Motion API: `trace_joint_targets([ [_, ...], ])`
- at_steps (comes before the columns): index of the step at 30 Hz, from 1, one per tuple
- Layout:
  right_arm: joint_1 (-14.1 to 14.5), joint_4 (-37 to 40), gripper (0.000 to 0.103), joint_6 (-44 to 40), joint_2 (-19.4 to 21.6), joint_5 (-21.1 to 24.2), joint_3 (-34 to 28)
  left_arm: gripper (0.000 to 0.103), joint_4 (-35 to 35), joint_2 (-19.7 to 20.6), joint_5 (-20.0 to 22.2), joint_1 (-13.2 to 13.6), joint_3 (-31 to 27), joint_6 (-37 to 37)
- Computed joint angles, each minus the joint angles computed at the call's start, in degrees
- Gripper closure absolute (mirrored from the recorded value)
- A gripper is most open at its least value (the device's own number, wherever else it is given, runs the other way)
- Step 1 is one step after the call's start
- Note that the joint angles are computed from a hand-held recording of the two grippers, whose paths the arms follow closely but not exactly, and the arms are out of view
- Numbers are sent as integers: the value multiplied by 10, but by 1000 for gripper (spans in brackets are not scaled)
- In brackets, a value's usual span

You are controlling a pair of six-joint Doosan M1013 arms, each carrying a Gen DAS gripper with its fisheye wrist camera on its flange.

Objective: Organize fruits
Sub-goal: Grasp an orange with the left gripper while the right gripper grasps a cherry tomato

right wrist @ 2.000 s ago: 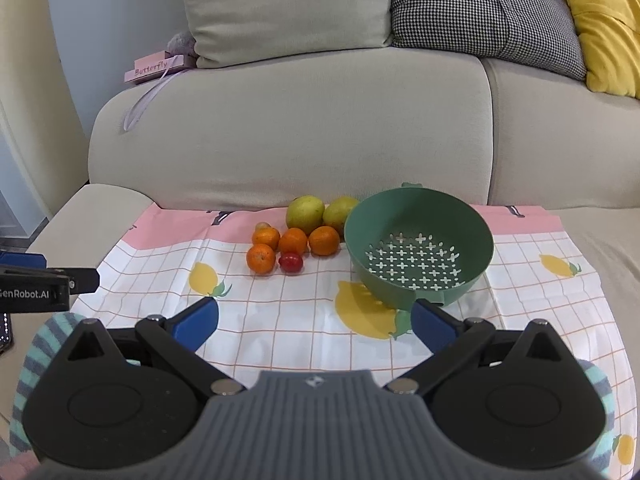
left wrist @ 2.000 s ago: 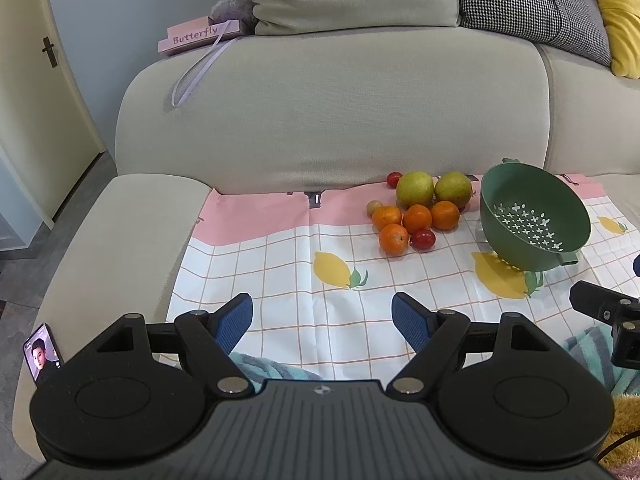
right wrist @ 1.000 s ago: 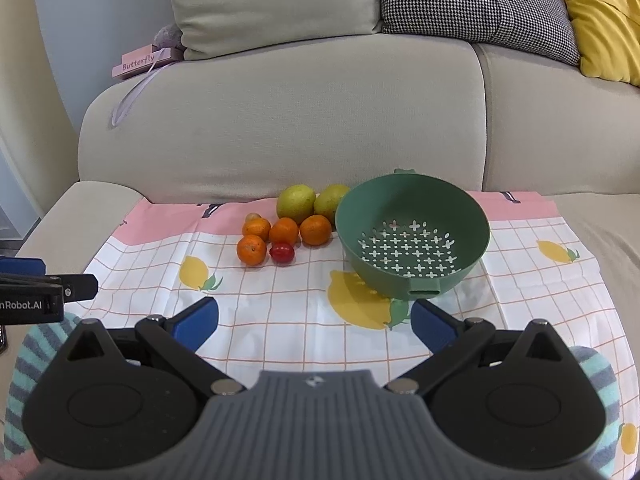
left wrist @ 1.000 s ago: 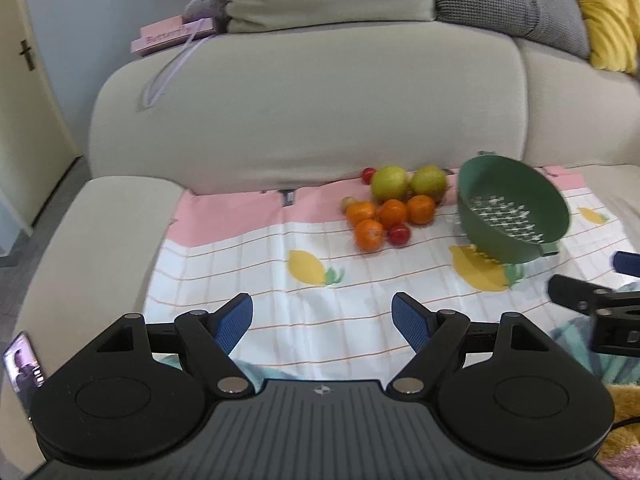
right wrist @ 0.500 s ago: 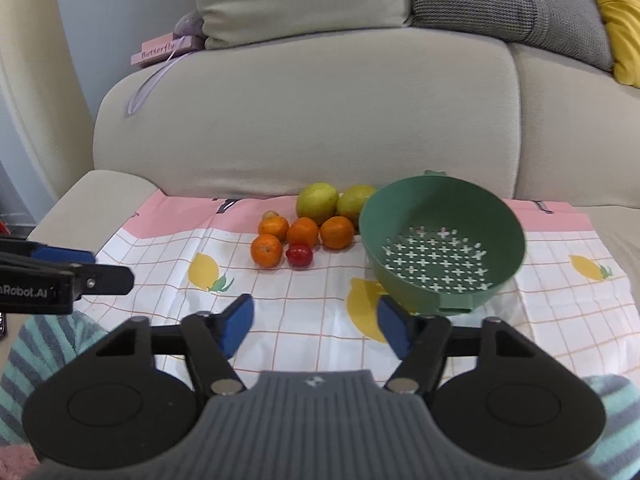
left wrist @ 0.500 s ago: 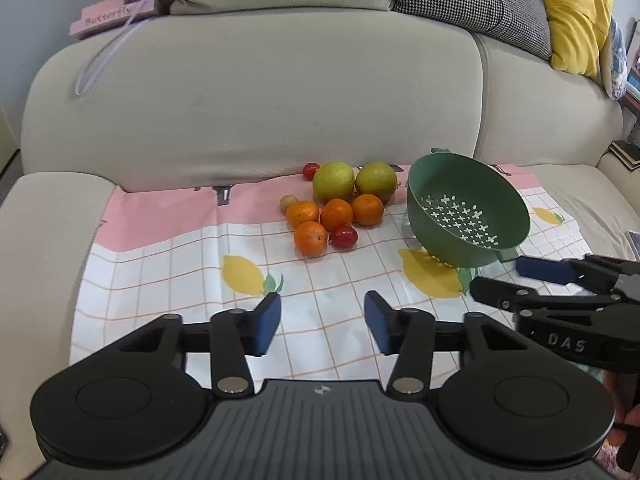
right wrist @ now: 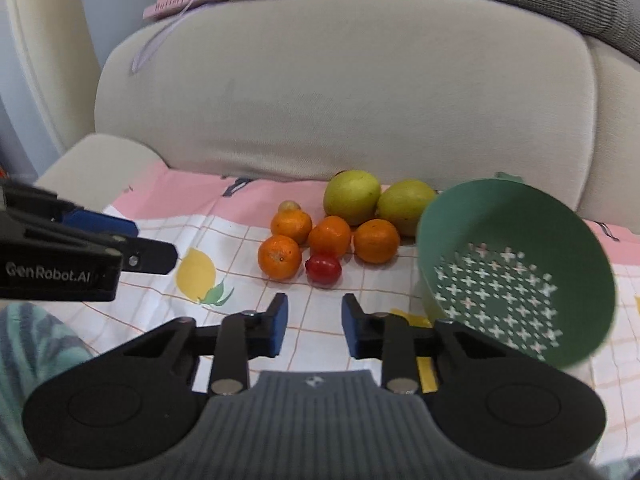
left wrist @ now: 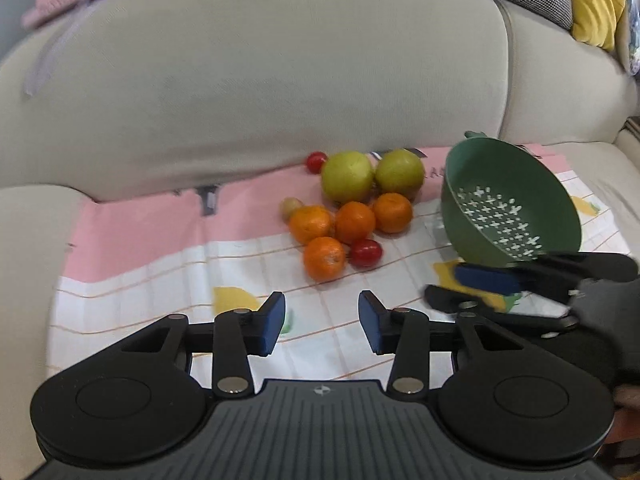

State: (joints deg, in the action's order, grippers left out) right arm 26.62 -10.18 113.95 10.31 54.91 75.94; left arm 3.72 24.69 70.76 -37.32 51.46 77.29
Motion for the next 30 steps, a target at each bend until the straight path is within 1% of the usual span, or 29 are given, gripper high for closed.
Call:
trace_joint_targets([
  [3,1,-8,79,-38,20,2,-10,53,-22,17,3,6,-15,9],
  [6,-1,-11,79,-69,38,6,-21,53,-26,34,8,9,-30,8],
  [9,-5,-20,77,-88,53,3,-29,53,-31,51,16,15,-43,-1],
  [11,-7,-20,73,-112,64,4,-35,53,-42,61,19,20,-52,-4],
  [14,-10,-13,73,-138,74,5,-37,53,-61,76,28,26,-65,-6],
  [19,-17,-3,73,-141,87,11,-42,53,-89,93,31,33,-77,-20],
  [22,-22,12,73,-152,92,6,-45,52,-97,104,40,35,-88,-27],
  [27,-24,18,72,-160,101,6,-52,53,-102,111,40,39,-91,-38],
  [30,-25,17,73,-161,104,9,-55,56,-113,110,36,42,-88,-45],
])
